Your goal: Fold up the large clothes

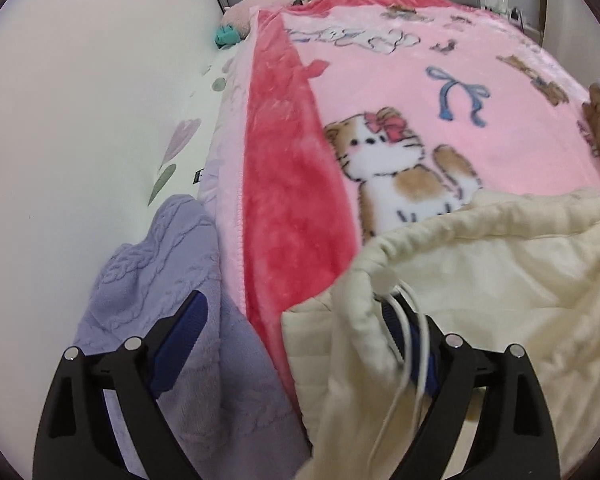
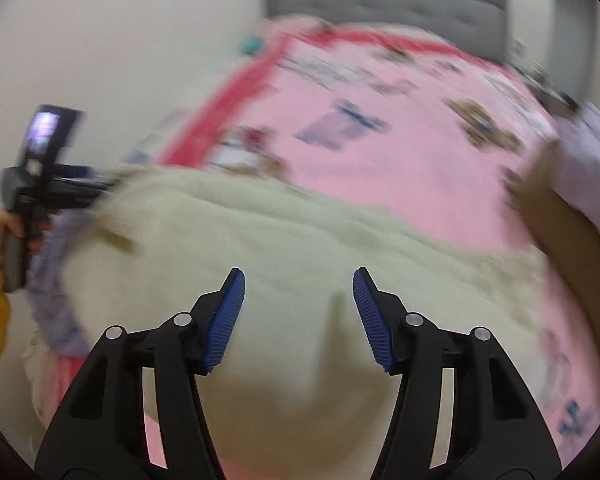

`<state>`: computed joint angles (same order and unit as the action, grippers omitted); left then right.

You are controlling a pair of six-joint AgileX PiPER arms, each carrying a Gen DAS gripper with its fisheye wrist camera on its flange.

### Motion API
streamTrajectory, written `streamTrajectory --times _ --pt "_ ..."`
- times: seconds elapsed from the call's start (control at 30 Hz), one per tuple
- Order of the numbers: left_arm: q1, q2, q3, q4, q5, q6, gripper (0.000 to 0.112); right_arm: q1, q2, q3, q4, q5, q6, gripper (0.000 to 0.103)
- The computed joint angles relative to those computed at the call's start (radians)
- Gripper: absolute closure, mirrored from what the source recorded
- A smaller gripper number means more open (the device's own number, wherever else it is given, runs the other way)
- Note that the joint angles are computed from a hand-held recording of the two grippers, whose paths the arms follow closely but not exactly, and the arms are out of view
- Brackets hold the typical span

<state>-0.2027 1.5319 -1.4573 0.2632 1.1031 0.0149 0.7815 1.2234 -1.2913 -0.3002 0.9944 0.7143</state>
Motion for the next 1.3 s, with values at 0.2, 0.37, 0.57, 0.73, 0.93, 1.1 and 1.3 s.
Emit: streamTrajectory --times 0.2,0.37,0.57,0.73,0.93,1.1,1.3 --pt "0.048 -0.002 -0.083 -0.098 0.086 0.049 0.025 0.147 0.371 -0.268 -0.159 0.128 -0.048 0.057" --pt "0.166 -0.11 -0.027 -0.383 0.09 0.274 0.025 -0.004 0.447 -0.293 0.007 0.065 0.019 0.053" --pt "0.122 -0.126 0.169 -0.398 0.039 0.297 0.021 0.054 0.644 -0.483 -0.09 0.221 -0.02 0.04" --pt "0.258 -0.106 0.335 -0.534 -0.019 0.35 0.031 0.028 0.625 -0.432 -0.065 0.14 -0.04 0.036" --pt "0.314 -0.235 0.479 -0.572 -0.102 0.405 0.044 0.003 0.695 -0.474 -0.011 0.114 -0.124 0.03" --pt "0.309 -0.233 0.504 -0.541 -0.111 0.32 0.041 0.038 0.652 -0.419 -0.073 0.075 -0.081 0.027" --pt "0.125 -0.396 0.461 -0.29 -0.119 0.14 0.021 0.084 0.24 -0.096 -0.241 -0.042 0.19 0.012"
